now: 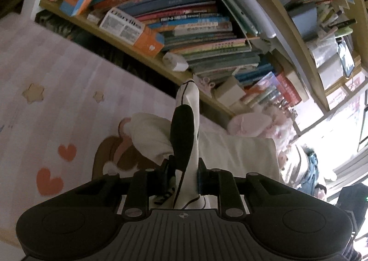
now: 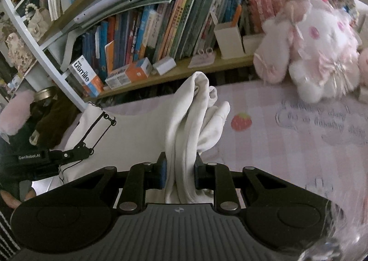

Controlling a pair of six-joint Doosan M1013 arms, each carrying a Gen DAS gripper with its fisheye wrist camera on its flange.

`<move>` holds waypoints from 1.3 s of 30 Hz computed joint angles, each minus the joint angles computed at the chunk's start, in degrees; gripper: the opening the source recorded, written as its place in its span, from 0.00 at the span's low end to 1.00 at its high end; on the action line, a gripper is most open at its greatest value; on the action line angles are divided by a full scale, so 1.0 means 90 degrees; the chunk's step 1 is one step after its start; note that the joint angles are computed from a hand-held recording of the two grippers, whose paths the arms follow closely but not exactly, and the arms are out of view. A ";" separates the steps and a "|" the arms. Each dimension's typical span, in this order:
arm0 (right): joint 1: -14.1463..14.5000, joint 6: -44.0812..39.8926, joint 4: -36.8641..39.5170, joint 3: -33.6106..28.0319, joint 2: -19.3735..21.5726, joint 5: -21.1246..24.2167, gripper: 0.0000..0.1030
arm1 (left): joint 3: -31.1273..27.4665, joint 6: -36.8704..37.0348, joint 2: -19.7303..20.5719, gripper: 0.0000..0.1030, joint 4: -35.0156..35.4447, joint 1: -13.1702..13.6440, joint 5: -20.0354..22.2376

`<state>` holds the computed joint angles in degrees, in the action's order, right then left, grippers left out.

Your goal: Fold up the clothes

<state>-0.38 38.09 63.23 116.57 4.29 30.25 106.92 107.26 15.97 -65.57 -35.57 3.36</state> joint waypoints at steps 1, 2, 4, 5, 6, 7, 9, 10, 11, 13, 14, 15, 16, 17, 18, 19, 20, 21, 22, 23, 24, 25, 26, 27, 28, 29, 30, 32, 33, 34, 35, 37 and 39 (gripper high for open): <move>0.0010 -0.0017 -0.0006 -0.0056 0.0048 -0.0014 0.19 | -0.0045 -0.0260 0.0039 0.20 0.0286 0.0019 0.0000; 0.0022 0.0019 -0.0030 -0.0119 0.0106 -0.0010 0.19 | -0.0093 -0.0625 0.0079 0.20 0.0676 0.0037 0.0001; 0.0046 0.0063 -0.0065 -0.0236 0.0213 -0.0003 0.19 | -0.0166 -0.0861 0.0147 0.20 0.0933 0.0078 0.0008; 0.0061 0.0059 -0.0087 -0.0276 0.0249 -0.0022 0.19 | -0.0203 -0.0857 0.0179 0.20 0.0936 0.0101 0.0016; 0.0083 0.0051 -0.0122 -0.0335 0.0304 -0.0046 0.19 | -0.0241 -0.0851 0.0213 0.20 0.0936 0.0124 0.0025; 0.0099 0.0034 -0.0129 -0.0377 0.0346 -0.0061 0.19 | -0.0281 -0.0782 0.0245 0.20 0.0888 0.0146 0.0033; 0.0115 -0.0007 -0.0121 -0.0469 0.0443 -0.0088 0.19 | -0.0370 -0.0714 0.0319 0.20 0.0871 0.0192 0.0050; 0.0124 -0.0046 -0.0094 -0.0512 0.0492 -0.0105 0.19 | -0.0411 -0.0668 0.0354 0.20 0.0849 0.0214 0.0057; 0.0133 -0.0088 -0.0065 -0.0556 0.0541 -0.0122 0.19 | -0.0451 -0.0618 0.0388 0.20 0.0819 0.0235 0.0063; 0.0148 -0.0322 0.0152 -0.0612 0.0636 -0.0200 0.19 | -0.0524 -0.0338 0.0456 0.20 0.0565 0.0274 0.0057; 0.0149 -0.0488 0.0315 -0.0622 0.0673 -0.0237 0.19 | -0.0560 -0.0287 0.0489 0.20 0.0531 0.0291 0.0040; 0.0152 -0.0619 0.0447 -0.0639 0.0717 -0.0263 0.19 | -0.0587 -0.0197 0.0517 0.20 0.0443 0.0305 0.0027; 0.0156 -0.0751 0.0580 -0.0657 0.0762 -0.0287 0.19 | -0.0615 -0.0006 0.0545 0.20 0.0245 0.0324 0.0025; 0.0159 -0.0882 0.0711 -0.0676 0.0806 -0.0309 0.19 | -0.0642 0.0063 0.0570 0.20 0.0180 0.0340 0.0036; 0.0167 -0.0899 0.0724 -0.0707 0.0848 -0.0317 0.19 | -0.0670 0.0102 0.0595 0.20 0.0147 0.0357 0.0049; 0.0174 -0.0917 0.0737 -0.0738 0.0890 -0.0325 0.19 | -0.0698 0.0140 0.0620 0.20 0.0114 0.0373 0.0062; 0.0178 -0.0947 0.0748 -0.0762 0.0926 -0.0332 0.19 | -0.0724 0.0156 0.0645 0.20 0.0123 0.0390 0.0086; 0.0182 -0.0978 0.0760 -0.0786 0.0962 -0.0338 0.19 | -0.0747 0.0173 0.0671 0.20 0.0137 0.0404 0.0102; 0.0180 -0.1003 0.0768 -0.0809 0.0999 -0.0330 0.19 | -0.0767 0.0312 0.0696 0.20 0.0022 0.0416 0.0112; 0.0182 -0.1036 0.0793 -0.0825 0.1029 -0.0331 0.19 | -0.0783 0.0544 0.0723 0.20 -0.0201 0.0432 0.0129; 0.0178 -0.1117 0.0854 -0.0836 0.1060 -0.0333 0.19 | -0.0795 0.0819 0.0747 0.20 -0.0473 0.0445 0.0137; 0.0174 -0.1197 0.0912 -0.0848 0.1090 -0.0335 0.19 | -0.0809 0.1022 0.0772 0.20 -0.0662 0.0453 0.0132; 0.0174 -0.1287 0.0988 -0.0855 0.1118 -0.0342 0.19 | -0.0824 0.1216 0.0798 0.20 -0.0841 0.0460 0.0125; 0.0175 -0.1352 0.1045 -0.0869 0.1153 -0.0345 0.19 | -0.0844 0.1288 0.0820 0.20 -0.0883 0.0466 0.0128; 0.0176 -0.1416 0.1089 -0.0875 0.1176 -0.0362 0.19 | -0.0865 0.1337 0.0842 0.20 -0.0898 0.0472 0.0132; 0.0176 -0.1480 0.1132 -0.0881 0.1199 -0.0378 0.19 | -0.0891 0.1349 0.0864 0.20 -0.0851 0.0477 0.0136; 0.0173 -0.1501 0.1141 -0.0895 0.1224 -0.0386 0.19 | -0.0921 0.1316 0.0885 0.20 -0.0754 0.0481 0.0141; 0.0166 -0.1547 0.1176 -0.0923 0.1276 -0.0396 0.19 | -0.0972 0.1467 0.0923 0.20 -0.0779 0.0488 0.0131; 0.0162 -0.1577 0.1204 -0.0935 0.1301 -0.0395 0.19 | -0.0983 0.1718 0.0939 0.20 -0.0998 0.0494 0.0124; 0.0157 -0.1629 0.1250 -0.0944 0.1327 -0.0393 0.19 | -0.0991 0.1996 0.0955 0.20 -0.1250 0.0500 0.0117; 0.0159 -0.1684 0.1288 -0.0950 0.1346 -0.0405 0.19 | -0.1000 0.2279 0.0971 0.20 -0.1505 0.0506 0.0111; 0.0152 -0.1772 0.1350 -0.0964 0.1391 -0.0395 0.19 | -0.1003 0.2782 0.0999 0.20 -0.2014 0.0523 0.0122; 0.0141 -0.1877 0.1476 -0.0964 0.1436 -0.0377 0.19 | -0.0995 0.3104 0.1023 0.20 -0.2349 0.0531 0.0124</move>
